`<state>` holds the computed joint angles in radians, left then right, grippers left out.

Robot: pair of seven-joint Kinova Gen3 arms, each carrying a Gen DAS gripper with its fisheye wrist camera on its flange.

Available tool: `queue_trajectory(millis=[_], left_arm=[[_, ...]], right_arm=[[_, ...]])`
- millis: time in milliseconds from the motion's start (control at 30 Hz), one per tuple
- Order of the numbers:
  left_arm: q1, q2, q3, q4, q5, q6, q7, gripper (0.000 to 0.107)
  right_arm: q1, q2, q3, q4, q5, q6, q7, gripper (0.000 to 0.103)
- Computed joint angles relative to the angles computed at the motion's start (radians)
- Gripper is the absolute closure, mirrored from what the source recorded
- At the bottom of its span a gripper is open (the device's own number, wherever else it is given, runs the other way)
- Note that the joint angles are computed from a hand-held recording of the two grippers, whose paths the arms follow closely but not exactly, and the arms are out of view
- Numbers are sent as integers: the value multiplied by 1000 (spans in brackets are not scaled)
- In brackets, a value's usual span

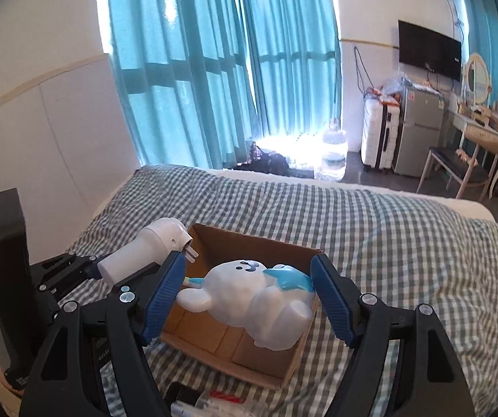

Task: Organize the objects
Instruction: 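Carry the bottle and plush toy over the cardboard box with both tools, then open both tools to drop the bottle and toy into the box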

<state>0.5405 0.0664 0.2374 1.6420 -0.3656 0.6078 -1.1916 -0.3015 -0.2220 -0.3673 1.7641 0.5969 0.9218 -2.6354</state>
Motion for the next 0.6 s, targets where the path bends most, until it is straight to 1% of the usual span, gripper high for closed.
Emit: queue_trajectory(millis=[100, 200, 300, 400, 500, 600], left_arm=[[-12, 55, -4, -20, 36, -28, -62, 75], [-9, 102, -18, -34, 68, -38, -94, 75], [-19, 134, -28, -36, 127, -53, -144, 75], [-10, 159, -48, -42, 132, -62, -167, 75], [-38, 175, -40, -42, 197, -71, -226, 75], [-25, 185, -55, -37, 201, -81, -234, 76]], right_arm=[[10, 46, 30, 13, 11, -42, -3, 29], [9, 83, 73, 22, 8, -83, 0, 29], [6, 119, 128, 30, -28, -135, 28, 29], [4, 138, 146, 42, -29, -169, 31, 29], [3, 161, 167, 55, -38, -206, 43, 29], [-5, 190, 183, 61, -52, -227, 51, 29]])
